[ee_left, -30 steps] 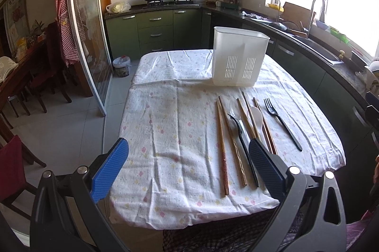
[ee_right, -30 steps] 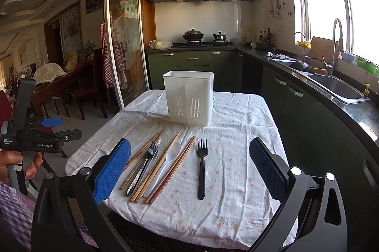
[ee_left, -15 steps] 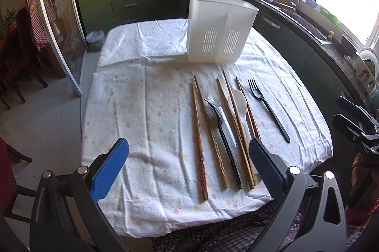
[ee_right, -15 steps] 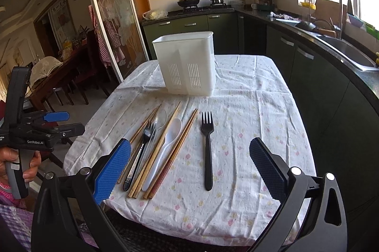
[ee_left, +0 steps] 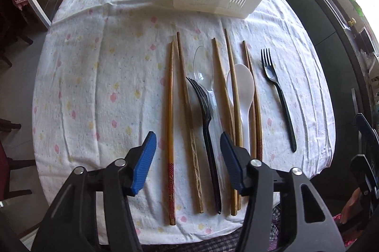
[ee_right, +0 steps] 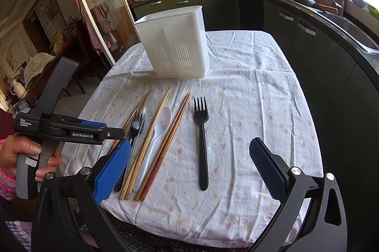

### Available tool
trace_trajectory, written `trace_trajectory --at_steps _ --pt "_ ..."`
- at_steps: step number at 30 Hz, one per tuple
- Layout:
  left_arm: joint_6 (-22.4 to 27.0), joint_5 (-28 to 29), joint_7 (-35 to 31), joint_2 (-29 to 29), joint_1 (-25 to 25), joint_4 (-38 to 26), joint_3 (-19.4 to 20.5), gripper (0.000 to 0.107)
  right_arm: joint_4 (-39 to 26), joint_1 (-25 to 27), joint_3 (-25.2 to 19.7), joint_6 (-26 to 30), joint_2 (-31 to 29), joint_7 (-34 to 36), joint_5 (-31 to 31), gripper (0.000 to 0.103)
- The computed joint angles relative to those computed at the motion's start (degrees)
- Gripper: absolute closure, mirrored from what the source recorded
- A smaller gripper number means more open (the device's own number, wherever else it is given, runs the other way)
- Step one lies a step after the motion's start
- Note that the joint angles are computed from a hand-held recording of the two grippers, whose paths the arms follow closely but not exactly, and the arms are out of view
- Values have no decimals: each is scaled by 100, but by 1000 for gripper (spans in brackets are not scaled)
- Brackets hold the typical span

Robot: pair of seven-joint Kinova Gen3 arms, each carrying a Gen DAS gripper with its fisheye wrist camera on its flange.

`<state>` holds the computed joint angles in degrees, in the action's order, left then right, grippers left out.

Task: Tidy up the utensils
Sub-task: 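Lower the left tool onto a black fork and close on it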

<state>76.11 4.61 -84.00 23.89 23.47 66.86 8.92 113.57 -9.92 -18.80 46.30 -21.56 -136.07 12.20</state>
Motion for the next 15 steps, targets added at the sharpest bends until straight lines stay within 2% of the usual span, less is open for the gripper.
trace_trajectory --at_steps 2,5,11,15 --pt "121 91 75 136 -8 -126 17 68 20 -17 23 5 -21 7 -29 4" --pt "178 318 86 266 -76 -202 65 74 85 -25 93 -56 -57 40 -87 4" --pt "124 444 -5 369 -59 -306 89 74 171 6 147 -124 -135 128 -175 4" --pt "46 423 -18 417 3 -392 79 80 189 40 144 -155 -136 159 -220 4"
